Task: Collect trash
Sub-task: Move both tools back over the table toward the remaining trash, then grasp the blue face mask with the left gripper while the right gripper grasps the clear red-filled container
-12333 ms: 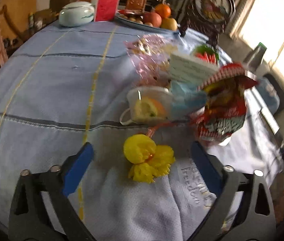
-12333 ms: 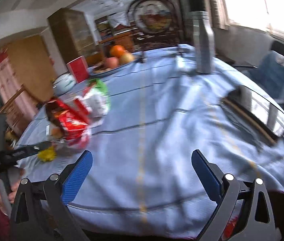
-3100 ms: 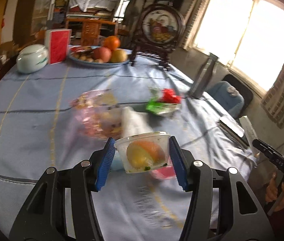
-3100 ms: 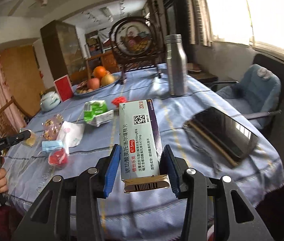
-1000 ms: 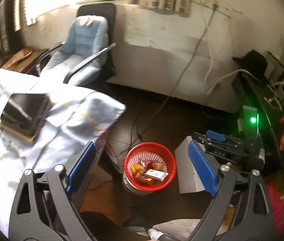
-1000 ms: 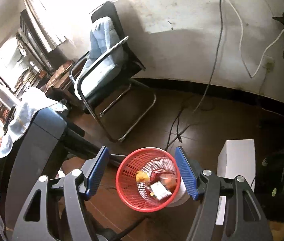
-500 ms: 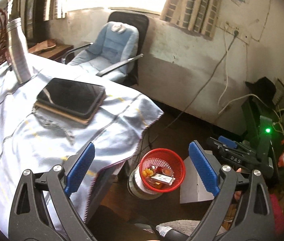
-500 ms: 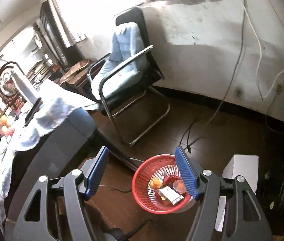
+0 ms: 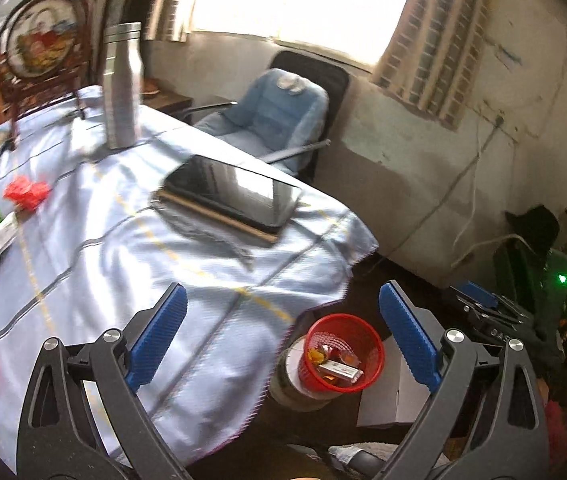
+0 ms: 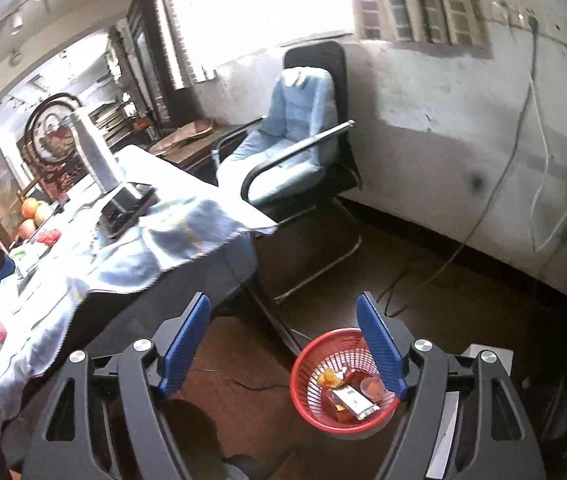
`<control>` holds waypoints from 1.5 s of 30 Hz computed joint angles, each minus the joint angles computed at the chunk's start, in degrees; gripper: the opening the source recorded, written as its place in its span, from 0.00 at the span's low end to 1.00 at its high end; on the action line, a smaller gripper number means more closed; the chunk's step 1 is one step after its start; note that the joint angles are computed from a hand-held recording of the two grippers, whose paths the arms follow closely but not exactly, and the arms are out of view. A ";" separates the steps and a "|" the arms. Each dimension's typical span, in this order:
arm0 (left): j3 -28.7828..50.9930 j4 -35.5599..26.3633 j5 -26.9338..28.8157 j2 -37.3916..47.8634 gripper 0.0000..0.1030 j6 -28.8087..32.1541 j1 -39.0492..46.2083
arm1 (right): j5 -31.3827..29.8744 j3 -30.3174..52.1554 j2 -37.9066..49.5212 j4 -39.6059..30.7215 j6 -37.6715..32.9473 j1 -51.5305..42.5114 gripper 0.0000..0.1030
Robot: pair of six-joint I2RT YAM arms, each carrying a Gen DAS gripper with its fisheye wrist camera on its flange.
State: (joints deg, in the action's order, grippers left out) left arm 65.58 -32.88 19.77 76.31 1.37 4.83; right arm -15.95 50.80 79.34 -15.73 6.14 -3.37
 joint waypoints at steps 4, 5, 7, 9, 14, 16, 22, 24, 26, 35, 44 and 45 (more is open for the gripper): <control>-1.14 -0.51 2.89 -1.63 0.91 1.23 7.53 | 2.01 1.59 -0.50 -0.83 1.12 5.73 0.76; -1.34 -0.63 3.55 -1.89 0.91 1.71 9.71 | 2.50 2.38 -0.26 -1.09 1.36 7.43 0.76; -1.46 -1.11 4.22 -2.15 0.91 2.81 14.80 | 3.30 3.98 0.33 -1.46 1.77 10.73 0.77; -1.48 -1.59 4.64 -2.06 0.91 4.71 19.87 | 4.07 5.99 1.60 -1.73 2.20 13.70 0.78; 0.96 -2.99 5.76 0.84 0.91 9.84 35.47 | 5.69 11.25 5.40 -2.70 3.02 22.57 0.80; 3.09 -3.10 5.56 3.61 0.92 11.26 40.90 | 5.98 13.46 6.93 -3.45 3.27 25.69 0.80; 11.35 -4.60 5.42 12.95 0.92 15.69 52.84 | 1.02 24.83 15.07 -6.32 6.33 34.46 0.80; 13.29 -4.00 5.95 15.20 0.92 15.80 55.90 | -0.28 29.42 18.20 -7.79 5.93 38.10 0.80; 15.07 -3.50 8.02 17.67 0.92 14.51 59.10 | -0.30 34.55 21.96 -9.51 4.76 42.34 0.81; 17.15 -5.53 13.87 23.15 0.92 11.39 66.21 | 3.13 62.45 40.90 -22.03 -3.13 57.74 0.86; 22.25 -11.43 15.40 27.76 0.93 10.85 66.46 | 7.05 91.82 59.66 -38.42 -3.91 61.68 0.86; 21.85 -11.11 15.25 27.40 0.93 10.96 66.42 | 7.82 94.60 61.24 -40.25 -4.12 61.88 0.86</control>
State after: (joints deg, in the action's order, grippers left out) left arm 87.43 -44.00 35.02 103.72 12.33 71.25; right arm -8.12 145.40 140.58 -55.98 2.02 58.51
